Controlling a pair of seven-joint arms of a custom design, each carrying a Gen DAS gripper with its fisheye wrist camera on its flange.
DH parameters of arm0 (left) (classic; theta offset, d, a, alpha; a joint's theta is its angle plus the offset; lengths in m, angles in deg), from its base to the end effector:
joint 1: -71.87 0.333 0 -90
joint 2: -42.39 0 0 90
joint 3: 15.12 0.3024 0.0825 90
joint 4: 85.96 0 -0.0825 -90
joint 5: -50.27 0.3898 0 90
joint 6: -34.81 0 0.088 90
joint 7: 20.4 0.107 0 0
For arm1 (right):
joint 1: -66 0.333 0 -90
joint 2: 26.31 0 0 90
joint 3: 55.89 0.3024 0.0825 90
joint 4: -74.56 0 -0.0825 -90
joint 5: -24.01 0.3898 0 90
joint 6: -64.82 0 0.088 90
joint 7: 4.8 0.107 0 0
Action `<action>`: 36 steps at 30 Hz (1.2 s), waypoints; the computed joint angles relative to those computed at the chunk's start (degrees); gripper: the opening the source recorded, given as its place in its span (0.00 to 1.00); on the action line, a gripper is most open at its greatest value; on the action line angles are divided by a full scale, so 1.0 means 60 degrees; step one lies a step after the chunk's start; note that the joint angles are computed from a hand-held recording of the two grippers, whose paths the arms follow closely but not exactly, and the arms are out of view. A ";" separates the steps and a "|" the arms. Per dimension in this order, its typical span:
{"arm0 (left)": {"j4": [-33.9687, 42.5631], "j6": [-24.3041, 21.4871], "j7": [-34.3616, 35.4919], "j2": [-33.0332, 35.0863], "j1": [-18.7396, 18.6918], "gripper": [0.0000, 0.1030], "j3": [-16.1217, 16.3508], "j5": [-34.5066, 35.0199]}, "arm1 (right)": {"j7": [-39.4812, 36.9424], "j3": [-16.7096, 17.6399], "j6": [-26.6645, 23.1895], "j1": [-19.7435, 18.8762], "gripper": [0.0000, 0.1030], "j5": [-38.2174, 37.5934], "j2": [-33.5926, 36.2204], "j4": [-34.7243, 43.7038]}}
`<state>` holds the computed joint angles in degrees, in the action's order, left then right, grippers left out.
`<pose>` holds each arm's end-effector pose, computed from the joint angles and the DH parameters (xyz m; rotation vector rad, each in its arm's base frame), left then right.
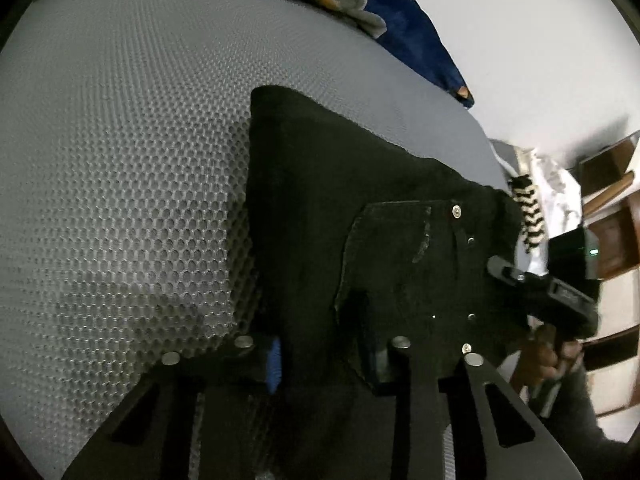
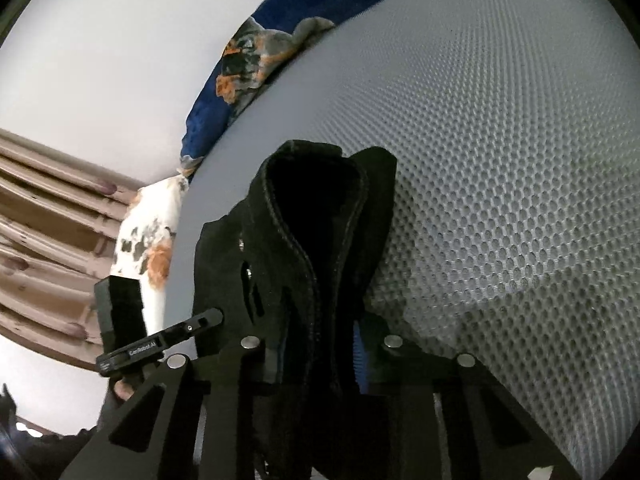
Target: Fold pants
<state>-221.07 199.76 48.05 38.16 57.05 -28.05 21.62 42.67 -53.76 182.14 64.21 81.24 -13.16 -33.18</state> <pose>0.4877 -0.2265 0.4027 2.4063 -1.7152 0.9634 0.6198 0.0486 0.3891 -1.8158 1.4434 0.5036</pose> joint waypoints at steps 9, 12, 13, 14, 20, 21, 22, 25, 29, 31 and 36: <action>0.0206 -0.0513 -0.2530 -0.0323 0.0335 0.17 -0.0297 0.3543 | 0.0554 -0.0024 0.0459 0.0382 0.20 -0.0198 -0.0643 -0.0317; 0.0052 -0.0542 -0.2742 -0.0599 0.0455 0.17 -0.0315 0.4007 | 0.0566 -0.0007 0.0463 0.0507 0.20 -0.0144 -0.0682 -0.0302; -0.0001 -0.0538 -0.2802 -0.0681 0.0512 0.17 -0.0330 0.4158 | 0.0575 0.0003 0.0460 0.0546 0.20 -0.0136 -0.0658 -0.0254; -0.0049 -0.0549 -0.2920 -0.0772 0.0603 0.17 -0.0356 0.4365 | 0.0581 0.0012 0.0448 0.0574 0.20 -0.0115 -0.0632 -0.0203; -0.0341 -0.0488 -0.2923 -0.1098 0.0941 0.17 -0.0207 0.4593 | 0.0788 0.0240 0.0559 0.0831 0.20 -0.0158 -0.0124 0.0601; -0.0374 -0.0468 -0.2889 -0.1137 0.1007 0.17 -0.0187 0.4593 | 0.0807 0.0279 0.0579 0.0843 0.20 -0.0180 -0.0072 0.0682; -0.0460 -0.0430 -0.2796 -0.1214 0.1055 0.17 -0.0137 0.4547 | 0.0875 0.0331 0.0592 0.0876 0.20 -0.0219 0.0077 0.0899; -0.0464 -0.0397 -0.2717 -0.1244 0.1295 0.17 -0.0108 0.4609 | 0.1098 0.0490 0.0596 0.0912 0.20 -0.0369 0.0541 0.1545; -0.0145 -0.0421 -0.2710 -0.0966 0.1670 0.17 -0.0095 0.5011 | 0.1433 0.0740 0.0633 0.0945 0.20 -0.0678 0.1208 0.2484; 0.0031 -0.0407 -0.2738 -0.0784 0.1778 0.17 -0.0044 0.5162 | 0.1647 0.0859 0.0634 0.0938 0.20 -0.0831 0.1533 0.2922; 0.0744 -0.0591 -0.2817 -0.0197 0.1945 0.17 0.0183 0.5518 | 0.2148 0.1152 0.0686 0.0927 0.20 -0.1301 0.2355 0.3991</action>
<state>-216.61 196.21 31.15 36.98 68.72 -26.95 54.73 55.56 -46.85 186.25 69.77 73.43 0.97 -9.23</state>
